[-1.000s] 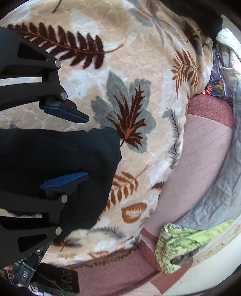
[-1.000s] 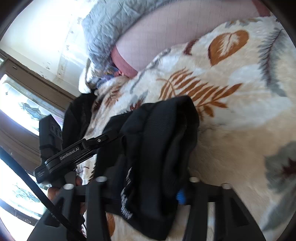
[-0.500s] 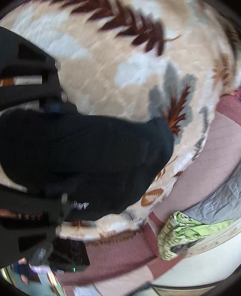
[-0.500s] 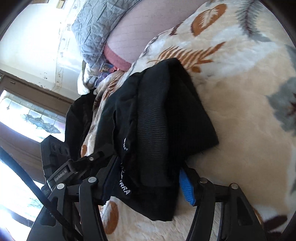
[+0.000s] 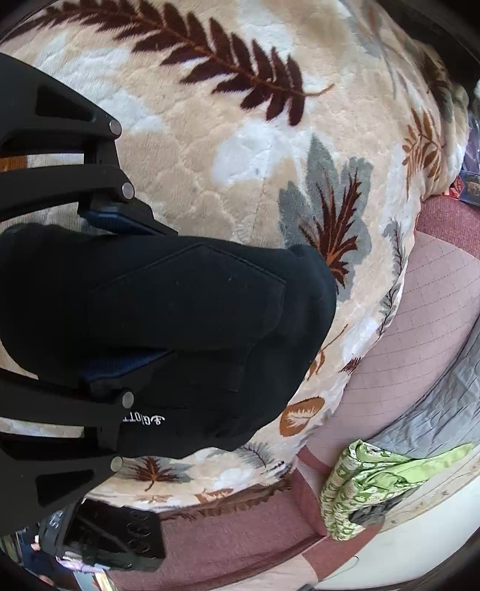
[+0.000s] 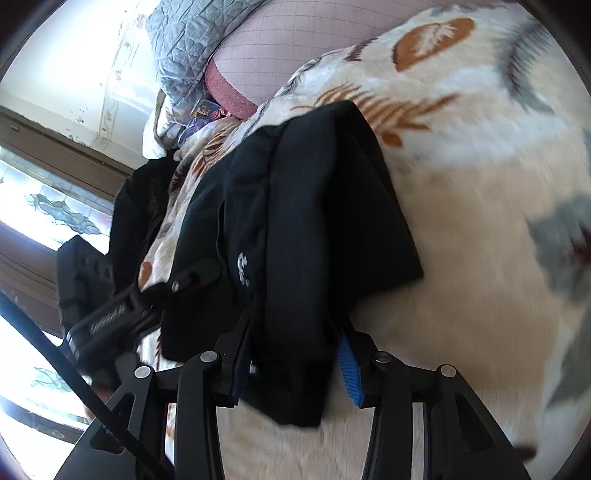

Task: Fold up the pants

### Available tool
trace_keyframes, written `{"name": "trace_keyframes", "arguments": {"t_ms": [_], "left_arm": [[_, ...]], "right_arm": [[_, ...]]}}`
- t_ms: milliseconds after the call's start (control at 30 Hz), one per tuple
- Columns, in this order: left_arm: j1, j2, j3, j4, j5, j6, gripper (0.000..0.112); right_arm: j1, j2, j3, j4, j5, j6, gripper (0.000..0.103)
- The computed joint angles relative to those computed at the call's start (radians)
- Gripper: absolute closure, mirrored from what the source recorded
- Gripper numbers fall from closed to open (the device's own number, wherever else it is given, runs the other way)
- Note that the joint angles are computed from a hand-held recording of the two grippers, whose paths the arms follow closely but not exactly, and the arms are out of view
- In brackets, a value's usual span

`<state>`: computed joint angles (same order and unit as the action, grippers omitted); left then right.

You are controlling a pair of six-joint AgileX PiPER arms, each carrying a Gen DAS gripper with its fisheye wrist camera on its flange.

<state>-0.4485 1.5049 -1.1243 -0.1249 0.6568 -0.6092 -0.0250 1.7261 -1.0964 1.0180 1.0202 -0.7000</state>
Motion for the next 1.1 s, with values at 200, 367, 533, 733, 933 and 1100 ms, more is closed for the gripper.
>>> {"name": "trace_keyframes", "arguments": {"t_ms": [200, 367, 533, 733, 933, 1100], "left_arm": [[-0.018, -0.041, -0.024, 0.085, 0.060, -0.066, 0.050], [-0.148, -0.111, -0.060, 0.355, 0.115, -0.255, 0.050], [-0.181, -0.024, -0.105, 0.389, 0.130, -0.295, 0.047], [-0.155, 0.034, -0.082, 0.359, 0.108, -0.323, 0.047], [-0.296, -0.063, -0.059, 0.559, 0.230, -0.486, 0.047], [-0.596, -0.109, -0.073, 0.875, 0.523, -0.750, 0.036]], "right_arm": [[-0.106, -0.132, 0.101, 0.027, 0.073, -0.046, 0.052], [-0.163, -0.211, 0.076, 0.044, 0.097, -0.057, 0.046], [-0.123, -0.058, -0.053, 0.113, 0.126, 0.023, 0.043], [-0.123, 0.096, -0.087, 0.101, 0.117, 0.128, 0.043], [-0.206, -0.114, -0.003, 0.064, 0.122, 0.053, 0.032], [-0.233, -0.308, 0.109, 0.033, 0.087, 0.043, 0.028]]}}
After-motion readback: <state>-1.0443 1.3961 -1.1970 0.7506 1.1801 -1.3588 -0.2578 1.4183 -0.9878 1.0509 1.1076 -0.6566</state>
